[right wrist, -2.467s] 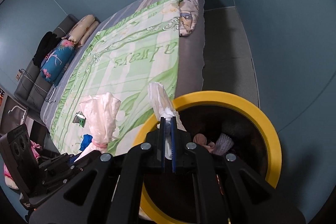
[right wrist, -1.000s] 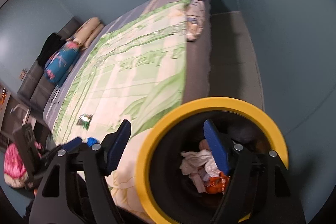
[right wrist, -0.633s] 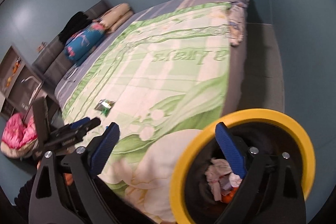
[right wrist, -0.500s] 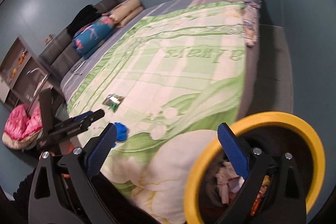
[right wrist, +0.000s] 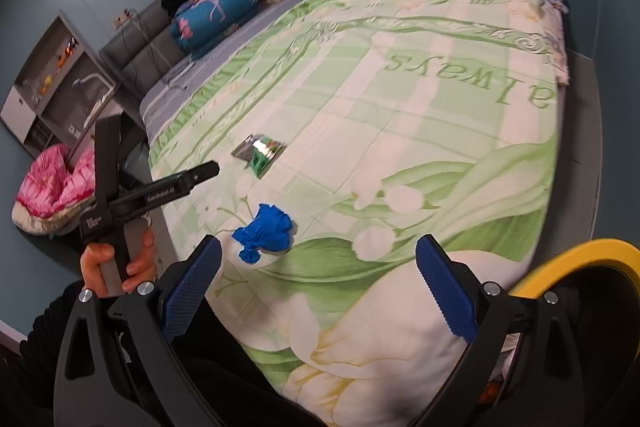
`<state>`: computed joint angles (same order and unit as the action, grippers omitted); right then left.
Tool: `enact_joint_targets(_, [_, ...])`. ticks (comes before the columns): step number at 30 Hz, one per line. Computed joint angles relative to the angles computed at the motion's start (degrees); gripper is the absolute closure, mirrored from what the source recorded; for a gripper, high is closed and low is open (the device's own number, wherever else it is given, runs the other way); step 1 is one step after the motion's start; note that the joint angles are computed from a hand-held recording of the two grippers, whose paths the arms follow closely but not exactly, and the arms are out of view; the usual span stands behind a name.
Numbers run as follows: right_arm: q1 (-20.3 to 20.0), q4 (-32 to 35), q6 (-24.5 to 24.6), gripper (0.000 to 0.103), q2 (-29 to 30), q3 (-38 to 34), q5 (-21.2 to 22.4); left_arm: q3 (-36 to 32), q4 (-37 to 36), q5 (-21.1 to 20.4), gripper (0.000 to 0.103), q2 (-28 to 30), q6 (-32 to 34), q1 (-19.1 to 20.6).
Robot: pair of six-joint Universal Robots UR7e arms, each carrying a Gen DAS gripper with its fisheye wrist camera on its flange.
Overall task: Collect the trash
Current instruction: 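Move both tools back over the green wrapper and blue glove, then grasp the green snack wrapper with the left tool while the right tool grasps the blue glove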
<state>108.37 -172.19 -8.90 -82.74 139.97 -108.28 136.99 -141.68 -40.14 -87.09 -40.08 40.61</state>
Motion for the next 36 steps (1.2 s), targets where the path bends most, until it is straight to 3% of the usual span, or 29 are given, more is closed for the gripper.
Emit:
enact_joint_targets(7, [0.2, -0.4, -1.1, 0.01, 10.4, -3.7, 1.1, -1.6, -3.5, -0.2, 0.024, 1.3, 4.8, 6.2])
enact_joint_targets(14, [0.7, -1.4, -1.6, 0.01, 22.1, -8.7, 1.3, -5.2, -10.2, -1.5, 0.024, 6.5, 11.5, 13.2])
enact_joint_targets(25, [3.1, -5.5, -3.1, 0.01, 36.8, -15.1, -6.0, -11.2, -17.7, -5.5, 0.025, 15.3, 19.1, 21.0])
enact_joint_targets(30, [2.4, -4.8, -2.0, 0.011, 39.6, -16.6, -6.7, -12.2, -19.8, -7.2, 0.042, 18.3, 21.5, 22.4])
enact_joint_targets(32, [2.6, -5.4, -2.0, 0.017, 40.6, -16.9, -8.1, -12.3, -20.3, -7.3, 0.049, 18.9, 22.6, 22.2])
enact_joint_targets(36, [3.1, -7.2, -1.7, 0.039, 41.3, -16.9, -10.7, -11.7, -21.6, -5.6, 0.063, 19.4, 24.0, 21.5])
